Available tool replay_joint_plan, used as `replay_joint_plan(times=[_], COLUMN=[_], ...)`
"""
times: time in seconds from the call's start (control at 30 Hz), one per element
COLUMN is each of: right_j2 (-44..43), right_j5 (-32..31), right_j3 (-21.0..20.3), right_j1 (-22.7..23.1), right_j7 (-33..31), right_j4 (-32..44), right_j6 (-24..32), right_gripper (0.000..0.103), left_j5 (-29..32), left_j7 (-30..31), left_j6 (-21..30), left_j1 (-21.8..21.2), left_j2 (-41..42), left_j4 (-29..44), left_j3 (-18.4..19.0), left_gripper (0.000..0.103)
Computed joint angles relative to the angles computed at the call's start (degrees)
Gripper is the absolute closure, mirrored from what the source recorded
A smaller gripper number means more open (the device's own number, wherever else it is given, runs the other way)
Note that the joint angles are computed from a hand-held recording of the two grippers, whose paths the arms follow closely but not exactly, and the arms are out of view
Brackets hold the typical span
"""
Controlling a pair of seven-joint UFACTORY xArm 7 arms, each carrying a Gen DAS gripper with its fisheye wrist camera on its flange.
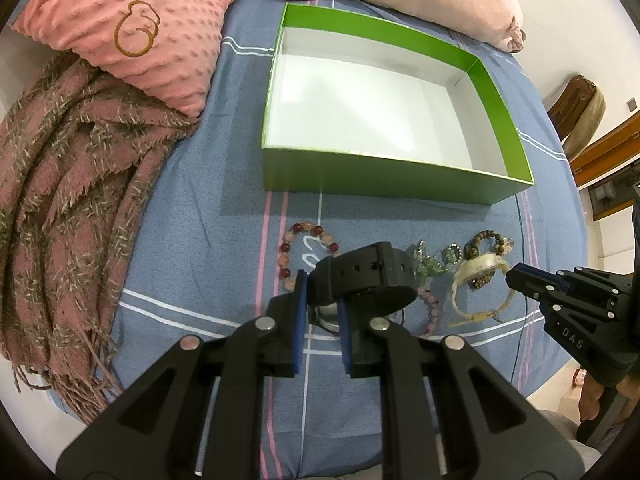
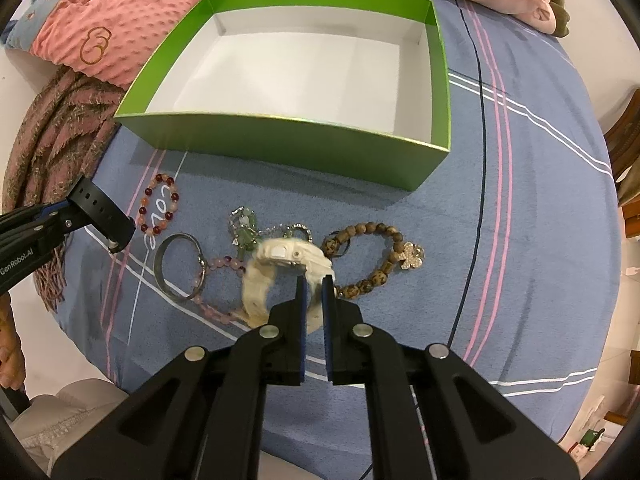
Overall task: Organize jewelry
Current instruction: 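Lift both held watches and carry them toward the green box, then lower both watches into the green box and open both tools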
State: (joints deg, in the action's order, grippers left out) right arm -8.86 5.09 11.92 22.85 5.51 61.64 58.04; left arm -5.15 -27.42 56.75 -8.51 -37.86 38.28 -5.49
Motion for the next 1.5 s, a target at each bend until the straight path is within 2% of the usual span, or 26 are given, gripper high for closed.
replay_joint_plan(times=[0.23, 0.3, 0.33, 0.37, 0.43, 0.57, 0.6, 0.63, 0.67, 0.73, 0.77, 1.13, 1.33, 1.5], right_j2=[0.5, 0.4, 0.0, -0.4, -0.7, 0.9, 1.4, 1.8, 2.3, 2.6, 2.4, -0.5, 2.2, 9.1], right_j5=[-1.3, -1.0, -1.0, -1.3, -2.0, -0.5, -0.7, -0.7, -0.2, -0.5, -0.1, 2.9, 5.3, 1.5], right_j3=[-0.1, -0.4, -0.7, -0.9, -0.9, -0.9, -0.6, -0.5, -0.5, -0.4, -0.5, -1.1, -2.0, -1.7], right_j1=[-0.2, -0.6, -0.8, -1.1, -1.3, -1.2, -1.1, -1.0, -0.8, -0.7, -0.7, -0.8, -1.5, -2.3], right_j7=[-0.2, -0.1, -0.3, -0.4, -1.1, -2.6, -2.1, -1.8, -1.7, -1.4, -1.4, -3.6, -5.9, -4.8], right_j4=[0.5, 0.0, -0.7, -1.2, -1.9, -3.1, -3.3, -3.6, -3.6, -3.9, -4.0, 0.0, 6.9, 15.2], right_j6=[0.5, 1.3, 1.5, 1.5, 1.8, 1.9, 1.7, 1.5, 1.4, 0.8, 0.5, -1.2, -2.8, -5.6], right_gripper=[0.098, 0.092, 0.078, 0.060, 0.048, 0.050, 0.056, 0.071, 0.080, 0.093, 0.095, 0.097, 0.097, 0.097], left_j5=[0.0, 0.0, 0.0, 0.0, -0.1, -0.5, -0.5, -0.4, -0.4, -0.2, -0.2, 0.3, 1.6, 3.9], left_j7=[-0.1, -0.2, -0.2, -0.2, -0.2, 0.2, 0.3, 0.3, 0.4, 0.4, 0.3, 0.9, 3.5, 4.9], left_j6=[-0.4, -0.3, -0.2, -0.2, -0.1, -0.4, -0.4, -0.3, -0.2, -0.1, -0.1, -0.4, -2.4, -4.7], left_j1=[-0.3, -0.2, -0.2, -0.2, -0.1, -0.4, -0.4, -0.5, -0.5, -0.4, -0.3, -0.3, 0.4, 1.6], left_j2=[0.6, 0.5, 0.4, 0.3, 0.2, 0.8, 0.8, 0.8, 0.8, 0.8, 0.8, 1.4, 5.7, 11.7], left_j4=[0.2, 0.2, 0.1, 0.1, 0.0, 0.1, 0.1, 0.2, 0.3, 0.4, 0.3, 2.3, 8.2, 14.3], left_j3=[-0.1, -0.1, 0.0, 0.1, 0.2, 0.2, 0.2, 0.1, 0.1, 0.1, 0.1, 0.0, 0.5, 0.3], left_gripper=[0.089, 0.089, 0.089, 0.089, 0.089, 0.089, 0.089, 0.089, 0.089, 0.089, 0.089, 0.089, 0.089, 0.089])
